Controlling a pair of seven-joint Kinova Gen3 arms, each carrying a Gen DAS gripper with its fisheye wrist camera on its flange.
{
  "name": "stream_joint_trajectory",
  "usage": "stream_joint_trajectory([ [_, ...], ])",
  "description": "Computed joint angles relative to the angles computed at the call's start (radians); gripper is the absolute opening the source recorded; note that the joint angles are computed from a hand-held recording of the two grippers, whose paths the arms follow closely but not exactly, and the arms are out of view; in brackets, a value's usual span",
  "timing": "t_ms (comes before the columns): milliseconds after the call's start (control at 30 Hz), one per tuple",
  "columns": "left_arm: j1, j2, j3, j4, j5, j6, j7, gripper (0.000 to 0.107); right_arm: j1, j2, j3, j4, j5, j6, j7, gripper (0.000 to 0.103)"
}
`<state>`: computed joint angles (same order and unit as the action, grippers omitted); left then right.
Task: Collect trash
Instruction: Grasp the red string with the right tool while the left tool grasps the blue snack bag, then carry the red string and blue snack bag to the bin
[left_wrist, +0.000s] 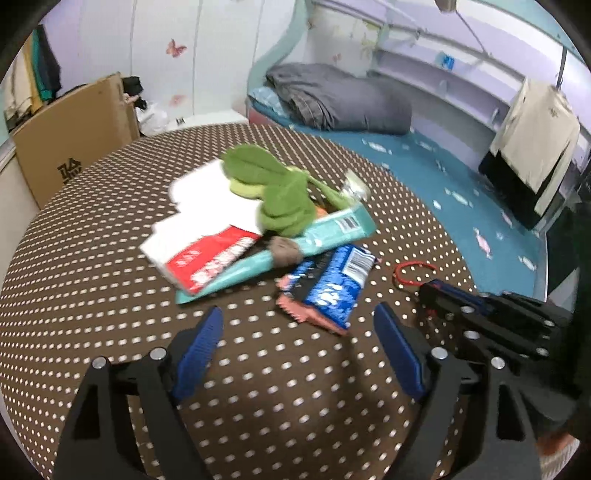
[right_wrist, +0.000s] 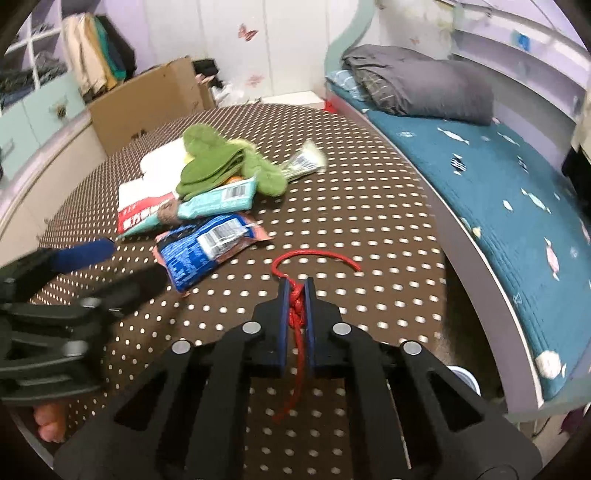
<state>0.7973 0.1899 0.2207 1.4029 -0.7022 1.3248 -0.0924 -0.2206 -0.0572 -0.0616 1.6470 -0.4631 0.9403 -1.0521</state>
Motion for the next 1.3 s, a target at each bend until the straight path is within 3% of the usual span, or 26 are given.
stream_joint_trajectory([
  [267, 0.006, 0.13, -0.054, -0.172, 0.043, 0.096, -0.156, 0.082, 0.062, -0.009, 0.063, -0.007, -0.111, 0.048, 0.061, 0.008],
  [300, 0.01, 0.141, -0.062, -0.188, 0.045, 0.106, -0.169, 0.078, 0.07, -0.007, 0.066, -0.009, -0.115, 0.051, 0.062, 0.008],
  [333, 0.014, 0.152, -0.068, -0.201, 0.047, 0.108, -0.19, 0.066, 0.079, -0.006, 0.071, -0.009, -0.12, 0.055, 0.062, 0.008],
  [400, 0.029, 0.163, -0.084, -0.216, 0.047, 0.119, -0.194, 0.053, 0.094, -0.006, 0.077, -0.01, -0.13, 0.064, 0.066, 0.008],
  [500, 0.038, 0.15, -0.095, -0.21, 0.055, 0.101, -0.18, 0.047, 0.114, -0.012, 0.086, -0.005, -0.135, 0.07, 0.071, 0.008],
  [900, 0.133, 0.228, -0.117, -0.34, 0.021, 0.111, -0.22, 0.043, 0.178, -0.043, 0.136, 0.009, -0.139, 0.082, 0.074, 0.008],
  [1300, 0.218, 0.347, -0.173, -0.556, 0.047, 0.111, -0.348, 0.043, 0.268, -0.058, 0.218, 0.018, -0.161, 0.102, 0.097, 0.008],
])
